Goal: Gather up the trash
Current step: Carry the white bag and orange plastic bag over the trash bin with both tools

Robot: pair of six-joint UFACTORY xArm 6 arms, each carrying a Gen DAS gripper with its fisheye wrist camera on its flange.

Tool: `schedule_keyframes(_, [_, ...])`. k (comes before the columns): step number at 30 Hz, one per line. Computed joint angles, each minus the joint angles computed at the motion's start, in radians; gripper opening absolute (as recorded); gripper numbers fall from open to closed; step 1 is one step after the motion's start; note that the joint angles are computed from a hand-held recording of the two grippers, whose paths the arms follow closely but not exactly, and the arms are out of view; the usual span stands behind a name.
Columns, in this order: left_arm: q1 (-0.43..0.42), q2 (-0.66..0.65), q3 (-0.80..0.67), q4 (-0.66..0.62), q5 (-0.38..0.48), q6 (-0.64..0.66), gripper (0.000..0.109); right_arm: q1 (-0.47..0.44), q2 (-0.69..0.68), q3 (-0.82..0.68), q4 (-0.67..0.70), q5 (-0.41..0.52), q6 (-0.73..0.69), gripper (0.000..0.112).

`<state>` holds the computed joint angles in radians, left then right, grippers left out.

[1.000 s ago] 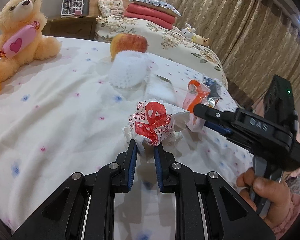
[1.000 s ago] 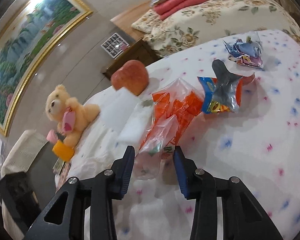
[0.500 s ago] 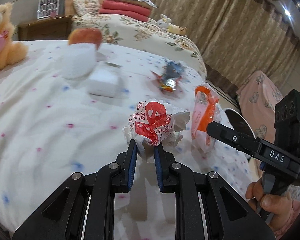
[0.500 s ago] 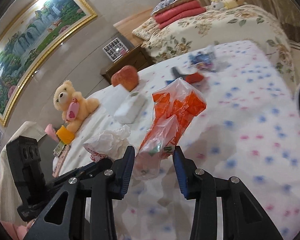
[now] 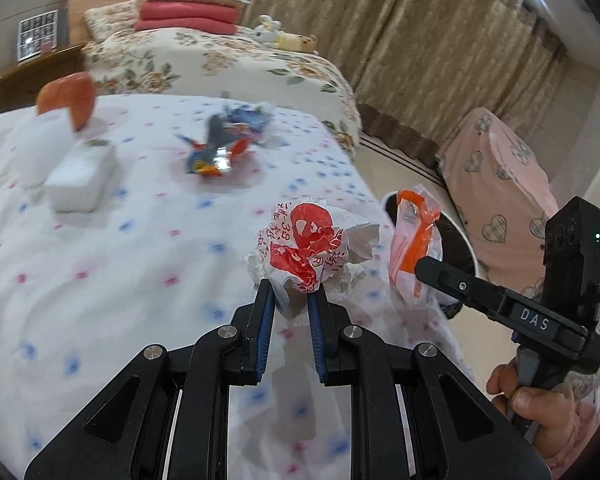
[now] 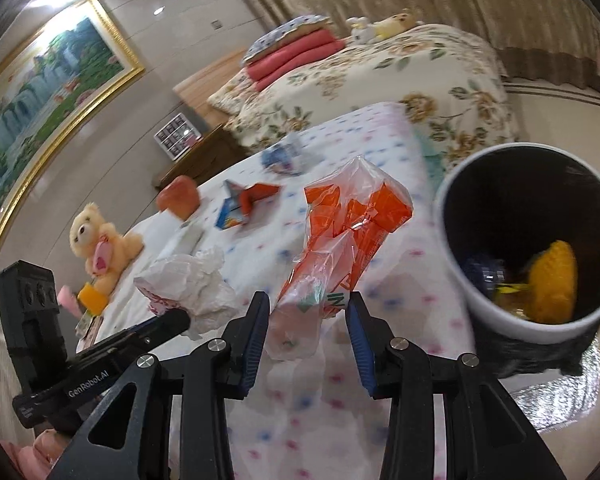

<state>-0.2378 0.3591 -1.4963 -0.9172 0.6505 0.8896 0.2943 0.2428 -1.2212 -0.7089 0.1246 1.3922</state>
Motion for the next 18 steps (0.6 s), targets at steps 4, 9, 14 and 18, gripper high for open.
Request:
schedule_keyframes(4, [-0.032,0.009,-0.017,0.011,0.007,-0.002,0.016,-0.028,-0.049,0.052,-0.082,0.008,0.091,0.04])
schedule_keyframes(9, [-0.063,0.018,-0.032,0.022,0.011,-0.002,0.016,-0.053,-0.095,0.101,-0.154,0.013,0.17,0.04])
schedule_keyframes(14, [-0.091,0.03,-0.054,0.043,0.011,-0.015,0.016,-0.072,-0.123,0.131,-0.193,0.015,0.213,0.04])
schedule_keyframes(18, [-0.109,0.046,-0.077,0.058,0.015,-0.026,0.016,-0.089,-0.146,0.157,-0.224,0.014,0.243,0.04])
